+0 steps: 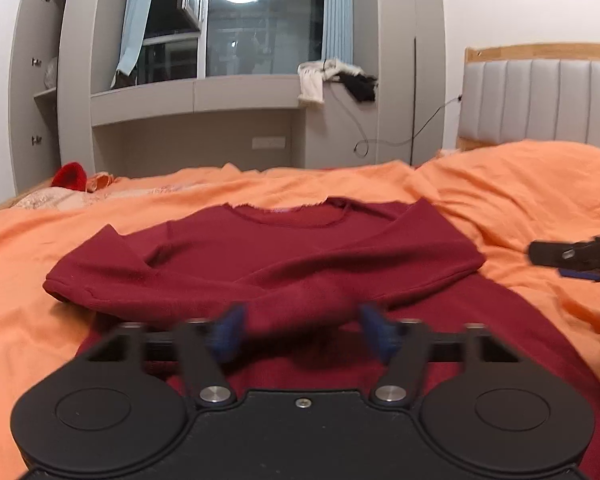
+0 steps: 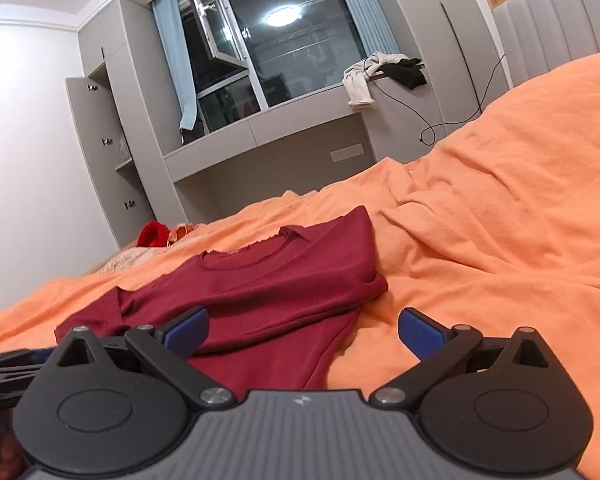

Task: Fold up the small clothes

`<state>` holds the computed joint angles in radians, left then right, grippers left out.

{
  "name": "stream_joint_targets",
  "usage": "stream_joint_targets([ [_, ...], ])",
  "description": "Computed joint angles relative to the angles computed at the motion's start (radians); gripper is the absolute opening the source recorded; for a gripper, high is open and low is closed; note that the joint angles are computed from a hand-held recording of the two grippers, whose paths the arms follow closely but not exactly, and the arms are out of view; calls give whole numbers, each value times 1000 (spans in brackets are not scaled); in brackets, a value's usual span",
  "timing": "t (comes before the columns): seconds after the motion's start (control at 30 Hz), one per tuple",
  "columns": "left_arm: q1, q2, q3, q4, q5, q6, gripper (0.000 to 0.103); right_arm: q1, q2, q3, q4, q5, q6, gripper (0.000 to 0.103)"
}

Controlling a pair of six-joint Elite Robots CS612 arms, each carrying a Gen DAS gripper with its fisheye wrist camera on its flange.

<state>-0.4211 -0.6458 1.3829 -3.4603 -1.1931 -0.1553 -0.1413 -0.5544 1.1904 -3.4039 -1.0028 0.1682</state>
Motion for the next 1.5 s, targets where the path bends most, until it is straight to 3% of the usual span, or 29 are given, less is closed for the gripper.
stream_joint_targets([
  [0.1,-7,-13,25,-29,-5,19,82,8,3,-4,9,-19,-20,103],
  [0.23,-1,-37,66,-59,-20,-32,89,15,5,-11,36,-17,-45,103],
  [0.47,31,-56,74,-27,72,-190,101,27,19,-67,122,130,-158,102],
  [0.57,42,-48,56,24,141,-234,102,41,29,-114,231,224,-249,88],
  [0.63,49,-53,47,122,177,-293,102,56,28,-129,292,237,-307,80],
  [0.8,77,-66,51,240,95,-414,102,77,30,-155,458,233,-373,52],
  [0.93,79,-64,49,245,77,-380,102,79,39,-162,506,252,-371,37],
  [1.0,75,-61,41,270,91,-368,102,80,43,-166,503,259,-379,18],
  [1.07,70,-59,34,284,106,-352,102,78,42,-157,478,271,-384,11],
  [1.13,70,-56,39,239,94,-339,102,74,43,-155,454,281,-370,0],
  [1.3,74,-49,53,123,82,-353,102,62,38,-145,401,312,-350,1],
  [1.5,76,-52,47,168,116,-443,102,67,34,-145,453,289,-357,13],
])
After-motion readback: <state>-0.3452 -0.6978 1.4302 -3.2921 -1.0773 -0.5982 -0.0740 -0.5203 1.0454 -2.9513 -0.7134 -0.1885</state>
